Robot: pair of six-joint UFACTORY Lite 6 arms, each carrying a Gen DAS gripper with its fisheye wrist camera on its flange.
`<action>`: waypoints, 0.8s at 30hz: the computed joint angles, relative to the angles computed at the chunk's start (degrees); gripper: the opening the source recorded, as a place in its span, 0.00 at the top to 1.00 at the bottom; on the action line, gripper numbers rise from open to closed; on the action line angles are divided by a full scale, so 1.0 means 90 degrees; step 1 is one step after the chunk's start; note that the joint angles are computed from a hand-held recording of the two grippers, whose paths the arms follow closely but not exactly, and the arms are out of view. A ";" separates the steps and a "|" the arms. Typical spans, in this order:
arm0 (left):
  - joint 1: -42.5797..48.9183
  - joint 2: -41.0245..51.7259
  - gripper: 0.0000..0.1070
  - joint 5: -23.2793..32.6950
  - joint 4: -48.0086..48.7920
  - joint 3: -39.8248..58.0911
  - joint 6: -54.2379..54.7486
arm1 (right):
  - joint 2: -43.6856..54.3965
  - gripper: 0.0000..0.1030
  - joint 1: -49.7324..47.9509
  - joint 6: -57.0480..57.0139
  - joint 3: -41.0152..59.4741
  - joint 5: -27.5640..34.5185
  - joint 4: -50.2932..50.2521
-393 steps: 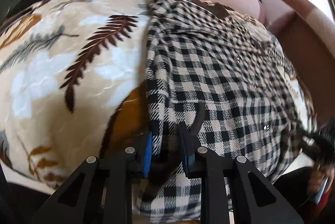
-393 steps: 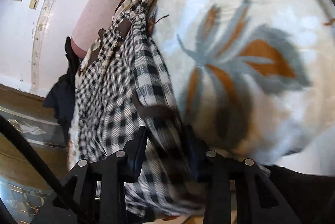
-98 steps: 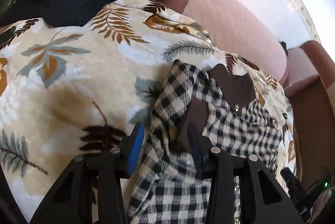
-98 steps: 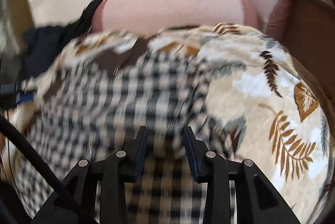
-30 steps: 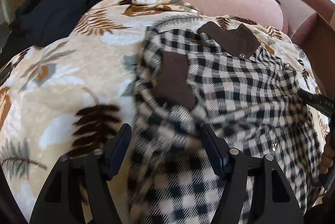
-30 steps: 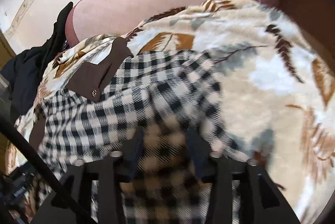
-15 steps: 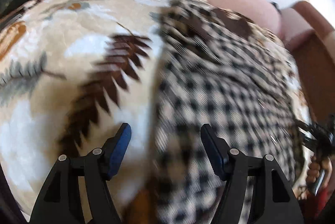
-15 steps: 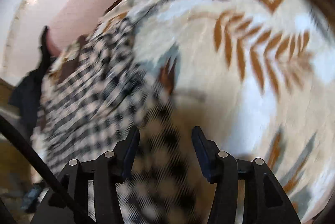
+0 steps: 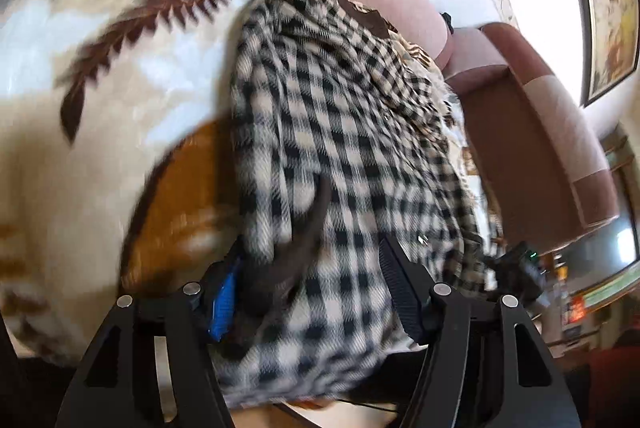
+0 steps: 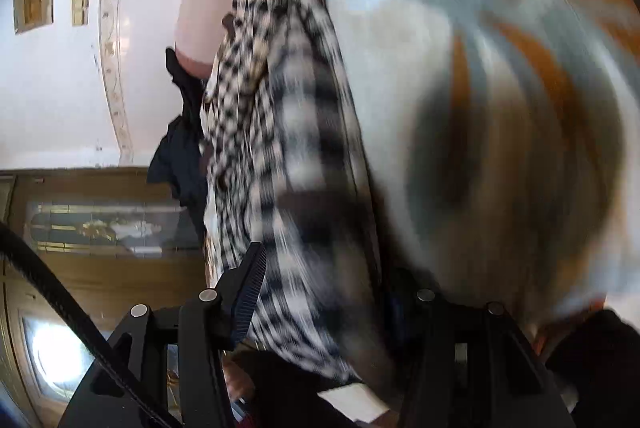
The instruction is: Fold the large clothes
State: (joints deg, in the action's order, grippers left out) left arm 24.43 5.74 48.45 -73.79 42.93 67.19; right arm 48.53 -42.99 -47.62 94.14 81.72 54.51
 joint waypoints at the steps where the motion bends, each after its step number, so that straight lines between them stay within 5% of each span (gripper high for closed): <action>1: 0.0077 -0.0165 0.41 0.0054 -0.0074 -0.0254 0.0118 | -0.0285 0.45 -0.0095 -0.0293 -0.0534 -0.0044 -0.0111; 10: 0.0084 -0.1407 0.41 -0.0280 0.0012 -0.1581 0.0371 | -0.1452 0.46 -0.0423 -0.1443 -0.2533 -0.0826 -0.0398; 24: -0.1223 -0.2374 0.41 -0.1693 0.0513 -0.2444 -0.0175 | -0.2176 0.49 -0.0109 -0.1855 -0.3331 -0.1581 -0.0515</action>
State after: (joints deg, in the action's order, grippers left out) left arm 13.42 -15.63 33.22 -69.17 20.93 65.61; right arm 28.95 -43.97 -64.32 64.16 67.49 49.88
